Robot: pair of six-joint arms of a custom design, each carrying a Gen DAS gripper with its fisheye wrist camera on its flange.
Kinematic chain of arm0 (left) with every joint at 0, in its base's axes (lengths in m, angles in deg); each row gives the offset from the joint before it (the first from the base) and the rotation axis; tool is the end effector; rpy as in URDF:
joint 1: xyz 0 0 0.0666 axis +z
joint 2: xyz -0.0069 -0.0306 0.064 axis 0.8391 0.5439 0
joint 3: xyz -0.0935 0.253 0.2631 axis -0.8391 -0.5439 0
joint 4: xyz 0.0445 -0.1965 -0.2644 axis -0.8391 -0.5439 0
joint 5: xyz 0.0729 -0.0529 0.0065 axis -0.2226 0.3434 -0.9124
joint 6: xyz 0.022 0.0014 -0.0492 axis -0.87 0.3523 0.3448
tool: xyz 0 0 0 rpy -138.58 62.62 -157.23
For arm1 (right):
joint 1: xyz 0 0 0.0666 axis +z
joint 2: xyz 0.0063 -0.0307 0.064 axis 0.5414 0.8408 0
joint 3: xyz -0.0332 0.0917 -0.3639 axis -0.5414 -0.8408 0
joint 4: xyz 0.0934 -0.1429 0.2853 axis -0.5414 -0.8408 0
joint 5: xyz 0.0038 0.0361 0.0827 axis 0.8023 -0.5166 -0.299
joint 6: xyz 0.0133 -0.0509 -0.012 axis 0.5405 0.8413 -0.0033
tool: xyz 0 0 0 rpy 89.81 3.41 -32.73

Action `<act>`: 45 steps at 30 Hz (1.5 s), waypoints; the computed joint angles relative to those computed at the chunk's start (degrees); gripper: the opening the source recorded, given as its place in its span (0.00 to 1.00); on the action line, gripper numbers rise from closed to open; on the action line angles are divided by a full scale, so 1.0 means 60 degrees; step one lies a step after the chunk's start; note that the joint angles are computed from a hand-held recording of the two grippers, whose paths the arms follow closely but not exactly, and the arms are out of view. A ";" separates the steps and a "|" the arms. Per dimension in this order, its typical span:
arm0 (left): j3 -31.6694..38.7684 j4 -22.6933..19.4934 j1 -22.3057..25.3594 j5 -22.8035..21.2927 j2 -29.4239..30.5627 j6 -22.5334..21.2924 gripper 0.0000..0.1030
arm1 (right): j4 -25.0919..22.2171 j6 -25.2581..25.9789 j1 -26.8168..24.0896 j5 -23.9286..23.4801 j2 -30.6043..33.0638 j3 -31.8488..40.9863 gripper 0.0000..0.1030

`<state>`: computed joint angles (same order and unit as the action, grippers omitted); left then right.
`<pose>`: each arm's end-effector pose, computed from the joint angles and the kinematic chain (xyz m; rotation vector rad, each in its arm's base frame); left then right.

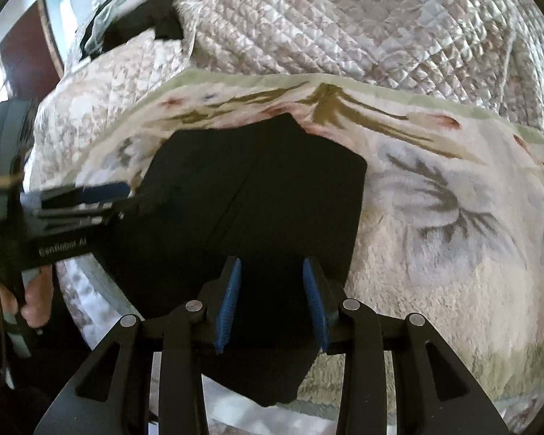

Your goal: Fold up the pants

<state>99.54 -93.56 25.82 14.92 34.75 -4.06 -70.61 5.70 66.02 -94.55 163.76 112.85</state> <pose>0.2965 -0.1675 0.4690 -0.0673 2.4351 -0.0779 0.3216 0.2138 0.4779 -0.5702 2.3998 0.4233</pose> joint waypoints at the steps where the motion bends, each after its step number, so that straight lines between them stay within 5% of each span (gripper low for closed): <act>1: -0.0025 -0.0026 0.0050 0.0027 -0.0042 0.0025 0.56 | -0.0018 -0.0116 -0.0090 -0.0142 -0.0019 0.0006 0.35; 8: -0.0237 -0.0111 0.0413 0.0114 -0.0327 0.0200 0.56 | -0.0342 -0.0500 -0.0415 0.0080 -0.0092 -0.0073 0.35; 20: -0.0007 0.0198 0.0866 0.1177 -0.0248 0.0329 0.56 | -0.0073 -0.1416 -0.1208 -0.1315 -0.0120 -0.0174 0.35; 27: 0.0294 0.0439 0.0621 0.0979 0.0131 -0.0004 0.56 | -0.0060 -0.1361 -0.1063 -0.1299 0.0079 0.0116 0.35; 45: -0.0581 0.1066 0.1528 0.2881 -0.0126 0.0602 0.62 | 0.0269 -0.1990 -0.1468 -0.2478 0.0287 -0.0232 0.43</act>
<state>96.05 -87.16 34.98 32.21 33.99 -0.45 -69.00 -6.24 57.21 -109.41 165.48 111.45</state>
